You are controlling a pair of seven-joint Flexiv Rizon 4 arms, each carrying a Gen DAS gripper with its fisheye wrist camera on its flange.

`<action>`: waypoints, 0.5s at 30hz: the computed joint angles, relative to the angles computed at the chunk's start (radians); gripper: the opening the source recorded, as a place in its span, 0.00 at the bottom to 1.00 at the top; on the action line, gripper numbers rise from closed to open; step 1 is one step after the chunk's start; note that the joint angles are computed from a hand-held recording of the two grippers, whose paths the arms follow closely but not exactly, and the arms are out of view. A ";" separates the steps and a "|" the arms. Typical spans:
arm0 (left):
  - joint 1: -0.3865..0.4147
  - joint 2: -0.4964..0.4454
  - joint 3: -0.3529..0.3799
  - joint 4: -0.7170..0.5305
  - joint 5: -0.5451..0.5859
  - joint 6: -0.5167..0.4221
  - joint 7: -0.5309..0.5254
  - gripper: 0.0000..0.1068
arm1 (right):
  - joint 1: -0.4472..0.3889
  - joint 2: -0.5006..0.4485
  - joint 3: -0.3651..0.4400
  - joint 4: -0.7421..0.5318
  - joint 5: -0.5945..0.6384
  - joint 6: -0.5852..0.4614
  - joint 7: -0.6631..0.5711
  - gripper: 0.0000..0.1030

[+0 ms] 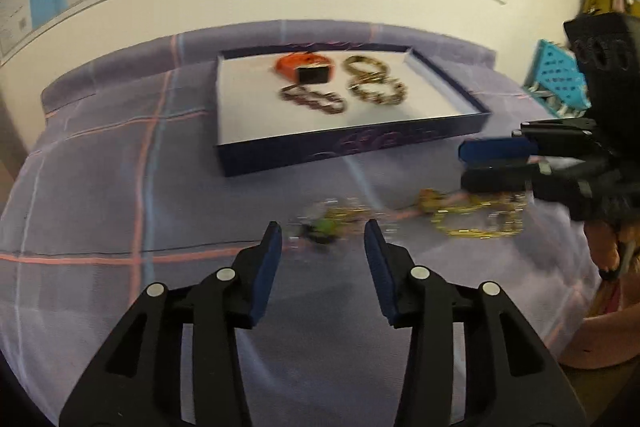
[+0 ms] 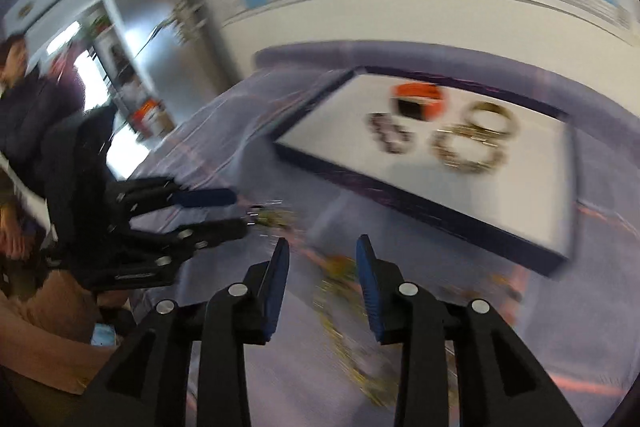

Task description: Organize jewelry

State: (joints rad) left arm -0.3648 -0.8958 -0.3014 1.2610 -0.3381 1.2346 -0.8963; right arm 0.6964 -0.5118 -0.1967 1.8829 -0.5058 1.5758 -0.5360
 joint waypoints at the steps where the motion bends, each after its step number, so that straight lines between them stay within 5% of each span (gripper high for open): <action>1: -0.007 -0.007 0.015 -0.018 0.004 -0.014 -0.011 0.38 | -0.046 -0.023 0.063 -0.042 0.010 -0.028 -0.034 0.33; 4: -0.021 -0.036 0.045 -0.078 0.017 -0.059 -0.031 0.38 | -0.123 -0.085 0.176 -0.142 0.035 -0.107 -0.113 0.44; 7: -0.023 -0.051 0.048 -0.108 0.026 -0.090 -0.030 0.36 | -0.149 -0.123 0.221 -0.195 0.060 -0.163 -0.153 0.44; 12: -0.013 -0.064 0.029 -0.129 0.011 -0.120 -0.020 0.22 | -0.151 -0.125 0.224 -0.192 0.076 -0.162 -0.172 0.17; 15: 0.003 -0.063 0.005 -0.125 -0.017 -0.132 -0.013 0.18 | -0.172 -0.108 0.258 -0.167 0.105 -0.154 -0.200 0.14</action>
State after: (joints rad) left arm -0.3622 -0.9586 -0.2964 1.1364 -0.3554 1.1021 -0.9090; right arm 0.5249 -0.6202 0.0614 1.7157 -0.4005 1.4223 -0.7364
